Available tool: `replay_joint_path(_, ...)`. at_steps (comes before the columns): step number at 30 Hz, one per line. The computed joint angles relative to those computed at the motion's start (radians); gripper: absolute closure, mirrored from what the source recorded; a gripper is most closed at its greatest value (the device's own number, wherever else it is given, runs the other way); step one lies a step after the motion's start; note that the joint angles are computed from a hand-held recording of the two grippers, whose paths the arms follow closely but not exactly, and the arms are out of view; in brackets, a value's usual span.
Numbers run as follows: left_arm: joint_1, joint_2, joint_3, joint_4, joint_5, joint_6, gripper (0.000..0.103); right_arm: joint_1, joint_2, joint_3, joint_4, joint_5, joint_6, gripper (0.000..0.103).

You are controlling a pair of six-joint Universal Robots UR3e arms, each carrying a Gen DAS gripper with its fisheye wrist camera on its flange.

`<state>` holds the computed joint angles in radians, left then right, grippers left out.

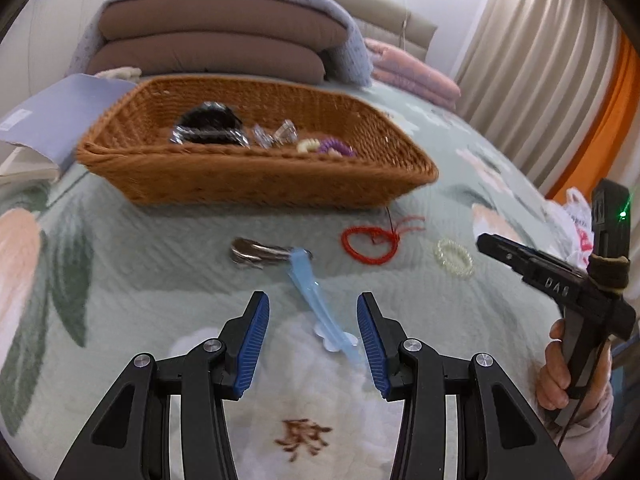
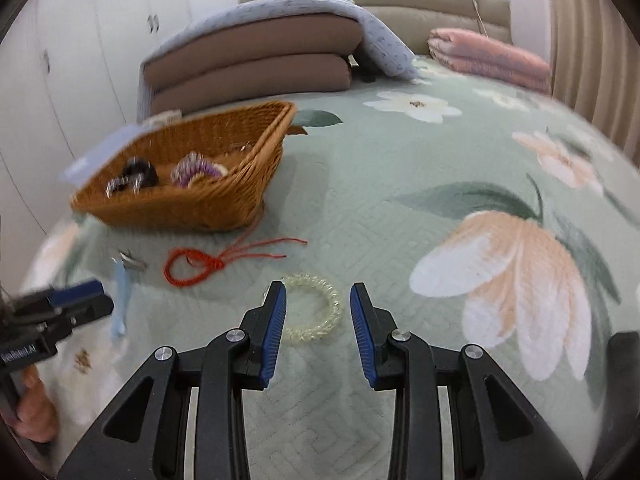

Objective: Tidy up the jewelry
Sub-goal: 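Grasp the blue hair clip with the left tool while the right tool grasps the clear bead bracelet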

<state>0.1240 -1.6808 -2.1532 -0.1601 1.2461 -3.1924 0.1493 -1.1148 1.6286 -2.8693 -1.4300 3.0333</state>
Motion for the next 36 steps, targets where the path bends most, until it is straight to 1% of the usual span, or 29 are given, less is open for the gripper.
replay_joint_path(2,-0.027,-0.029,0.035,-0.008,0.035,-0.017,0.056,0.027,0.011,0.001,-0.026,-0.037,-0.016,0.067)
replay_joint_path(5,-0.041,-0.067,0.072,-0.014,0.067,-0.045,0.056,0.052,0.034,-0.020,-0.021,-0.080,-0.023,0.067)
replay_joint_path(8,-0.042,-0.093,0.100,-0.048,0.076,-0.050,0.056,0.053,0.061,-0.063,0.028,-0.084,-0.020,0.067)
replay_joint_path(11,-0.063,-0.101,0.104,-0.034,0.113,-0.050,0.056,0.035,0.073,-0.087,0.065,-0.064,-0.005,0.067)
replay_joint_path(13,-0.085,-0.109,0.115,-0.034,0.146,-0.045,0.061,0.028,0.085,-0.107,0.092,-0.063,0.011,0.067)
replay_joint_path(14,-0.096,-0.116,0.125,-0.038,0.162,-0.043,0.065,0.025,0.092,-0.120,0.110,-0.061,0.015,0.067)
replay_joint_path(16,-0.116,-0.133,0.154,-0.053,0.189,-0.043,0.065,0.030,0.100,-0.132,0.117,-0.069,0.012,0.067)
replay_joint_path(19,-0.135,-0.156,0.190,-0.068,0.211,-0.049,0.066,0.055,0.117,-0.152,0.119,-0.115,-0.001,0.068)
replay_joint_path(20,-0.140,-0.163,0.200,-0.069,0.216,-0.050,0.072,0.060,0.121,-0.157,0.119,-0.123,-0.005,0.071)
replay_joint_path(21,-0.144,-0.168,0.206,-0.069,0.218,-0.046,0.084,0.061,0.122,-0.158,0.121,-0.119,-0.011,0.074)
replay_joint_path(22,-0.144,-0.166,0.203,-0.067,0.212,-0.042,0.089,0.062,0.124,-0.161,0.122,-0.122,-0.012,0.074)
replay_joint_path(23,-0.141,-0.164,0.200,-0.066,0.204,-0.039,0.092,0.062,0.125,-0.162,0.122,-0.119,-0.015,0.078)
replay_joint_path(24,-0.141,-0.164,0.198,-0.063,0.201,-0.038,0.092,0.058,0.123,-0.162,0.129,-0.100,-0.024,0.089)
replay_joint_path(26,-0.136,-0.160,0.188,-0.053,0.192,-0.033,0.092,0.063,0.124,-0.159,0.124,-0.101,-0.034,0.089)
replay_joint_path(29,-0.121,-0.146,0.165,-0.037,0.151,-0.017,0.092,0.070,0.121,-0.153,0.119,-0.099,-0.051,0.091)
replay_joint_path(36,-0.079,-0.104,0.088,0.035,0.067,0.001,0.092,0.057,0.090,-0.108,0.097,-0.027,-0.077,0.091)
